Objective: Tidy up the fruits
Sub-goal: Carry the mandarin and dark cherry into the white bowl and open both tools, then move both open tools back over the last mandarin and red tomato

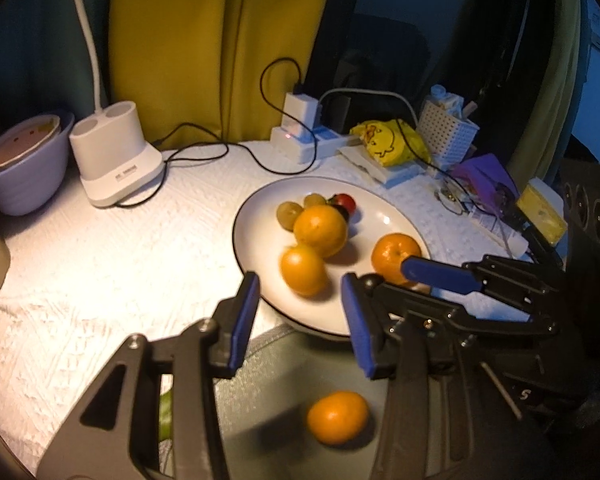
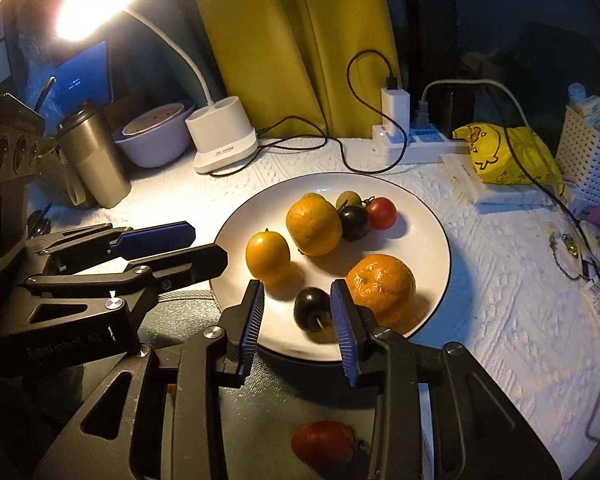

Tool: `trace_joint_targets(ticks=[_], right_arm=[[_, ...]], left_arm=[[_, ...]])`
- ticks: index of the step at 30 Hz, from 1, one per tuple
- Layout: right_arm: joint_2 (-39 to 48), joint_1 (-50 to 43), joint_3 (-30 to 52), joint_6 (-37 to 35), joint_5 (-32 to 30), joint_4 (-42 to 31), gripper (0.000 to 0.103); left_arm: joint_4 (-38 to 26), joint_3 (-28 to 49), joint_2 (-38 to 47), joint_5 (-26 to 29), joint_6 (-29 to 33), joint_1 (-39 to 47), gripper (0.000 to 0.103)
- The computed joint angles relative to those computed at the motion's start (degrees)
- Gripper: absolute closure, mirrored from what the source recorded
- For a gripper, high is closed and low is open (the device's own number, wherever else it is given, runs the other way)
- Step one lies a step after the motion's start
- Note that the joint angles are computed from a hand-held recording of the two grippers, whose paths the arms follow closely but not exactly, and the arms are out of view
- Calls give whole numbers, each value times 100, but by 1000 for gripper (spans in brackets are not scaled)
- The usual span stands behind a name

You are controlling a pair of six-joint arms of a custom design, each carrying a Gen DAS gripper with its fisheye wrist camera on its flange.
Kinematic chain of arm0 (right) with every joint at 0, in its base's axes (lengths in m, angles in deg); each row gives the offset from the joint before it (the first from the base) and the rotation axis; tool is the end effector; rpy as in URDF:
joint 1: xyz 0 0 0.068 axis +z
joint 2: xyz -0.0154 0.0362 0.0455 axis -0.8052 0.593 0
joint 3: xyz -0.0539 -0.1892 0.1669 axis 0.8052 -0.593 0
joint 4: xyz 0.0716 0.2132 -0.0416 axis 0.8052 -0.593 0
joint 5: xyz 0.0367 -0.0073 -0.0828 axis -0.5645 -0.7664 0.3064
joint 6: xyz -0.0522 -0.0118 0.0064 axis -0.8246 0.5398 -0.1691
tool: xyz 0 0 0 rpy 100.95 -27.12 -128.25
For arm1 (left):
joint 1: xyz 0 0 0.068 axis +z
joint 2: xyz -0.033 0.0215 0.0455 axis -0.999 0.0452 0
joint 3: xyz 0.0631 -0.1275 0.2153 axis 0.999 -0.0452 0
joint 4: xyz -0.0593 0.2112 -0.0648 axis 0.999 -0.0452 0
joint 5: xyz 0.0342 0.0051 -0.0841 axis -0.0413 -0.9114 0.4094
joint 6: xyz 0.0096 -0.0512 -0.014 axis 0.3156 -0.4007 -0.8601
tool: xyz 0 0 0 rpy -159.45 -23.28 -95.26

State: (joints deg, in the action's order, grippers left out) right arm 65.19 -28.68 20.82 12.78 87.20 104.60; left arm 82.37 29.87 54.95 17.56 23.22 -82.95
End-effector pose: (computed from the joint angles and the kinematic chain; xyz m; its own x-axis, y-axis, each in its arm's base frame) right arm 0.2665 0.1189 0.0907 -0.7482 0.0655 -0.6602 -0.0608 0.9842 0.1665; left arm 0.3425 0.0052 0.1063 -0.6358 0.2992 -0.7115 0.6032 0.7678 -0.2161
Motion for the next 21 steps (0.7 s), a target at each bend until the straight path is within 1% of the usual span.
trace_joint_targets(ticks=[21], right_arm=[[-1606, 1208, -781, 781, 1181, -826, 66]], left_arm=[[-267, -1376, -1514, 576, 704, 670, 59]])
